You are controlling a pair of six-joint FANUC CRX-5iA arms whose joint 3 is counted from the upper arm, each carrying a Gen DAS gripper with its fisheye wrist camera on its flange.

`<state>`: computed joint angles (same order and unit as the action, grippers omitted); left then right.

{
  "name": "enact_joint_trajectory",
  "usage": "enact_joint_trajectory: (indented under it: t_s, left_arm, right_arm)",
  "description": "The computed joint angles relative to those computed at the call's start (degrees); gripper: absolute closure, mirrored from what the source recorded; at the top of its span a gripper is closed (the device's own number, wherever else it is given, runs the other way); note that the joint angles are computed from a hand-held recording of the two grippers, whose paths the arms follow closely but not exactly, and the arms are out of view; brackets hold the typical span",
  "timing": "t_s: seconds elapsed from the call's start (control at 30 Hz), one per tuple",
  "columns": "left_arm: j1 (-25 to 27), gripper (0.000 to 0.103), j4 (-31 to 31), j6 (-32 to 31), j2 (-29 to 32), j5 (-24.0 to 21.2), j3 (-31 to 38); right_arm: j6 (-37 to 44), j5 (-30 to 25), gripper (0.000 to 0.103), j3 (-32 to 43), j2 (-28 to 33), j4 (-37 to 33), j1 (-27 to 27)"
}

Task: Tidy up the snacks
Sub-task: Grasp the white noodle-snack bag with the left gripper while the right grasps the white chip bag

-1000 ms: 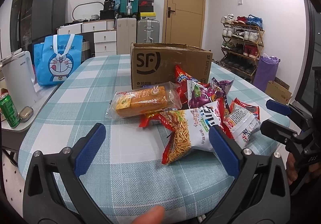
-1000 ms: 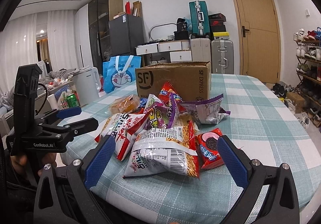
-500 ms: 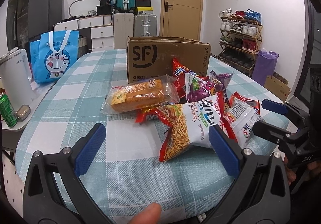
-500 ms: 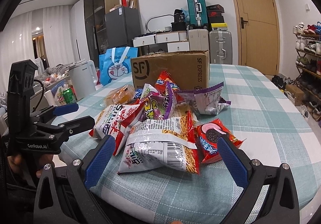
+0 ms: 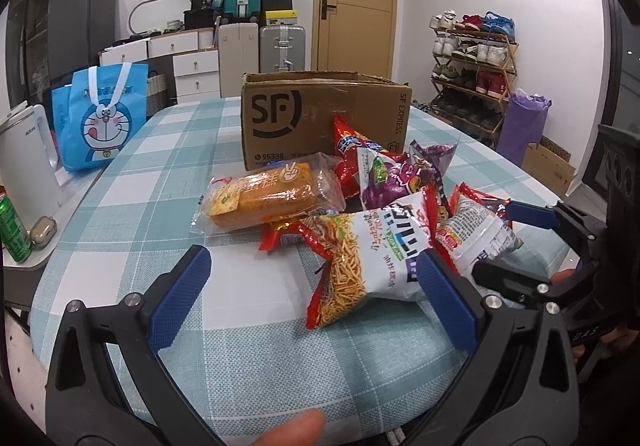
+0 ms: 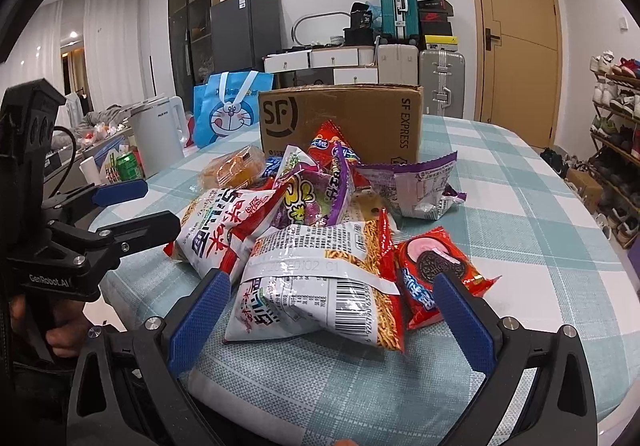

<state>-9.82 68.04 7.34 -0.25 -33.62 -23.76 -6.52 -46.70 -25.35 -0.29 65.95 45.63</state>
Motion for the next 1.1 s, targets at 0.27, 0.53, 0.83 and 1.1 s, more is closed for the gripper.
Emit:
enact_joint_trajectory:
  t_s: [0.27, 0.53, 0.83, 1.1]
  left_arm:
    - [0.0, 0.001, -2.3, 0.5, 1.5, -3.0, 2.2]
    - [-0.1, 0.001, -7.1, 3.7, 3.0, -5.5, 4.3]
    - [-0.6, 0.001, -14.9, 12.3, 8.0, -11.2, 11.9]
    - [0.1, 0.018, -15.9, 16.6, 12.3, -18.0, 16.6]
  right_arm:
    - [4.9, -0.1, 0.0, 2.6, 2.2, -3.6, 0.0]
    - [8.5, -2.4, 0.0, 4.4, 3.7, -5.3, 0.3]
    - [9.9, -2.2, 0.007, 4.3, 3.8, -5.9, 0.9]
    - [9.4, -1.6, 0.008, 3.9, 3.5, -5.7, 0.7]
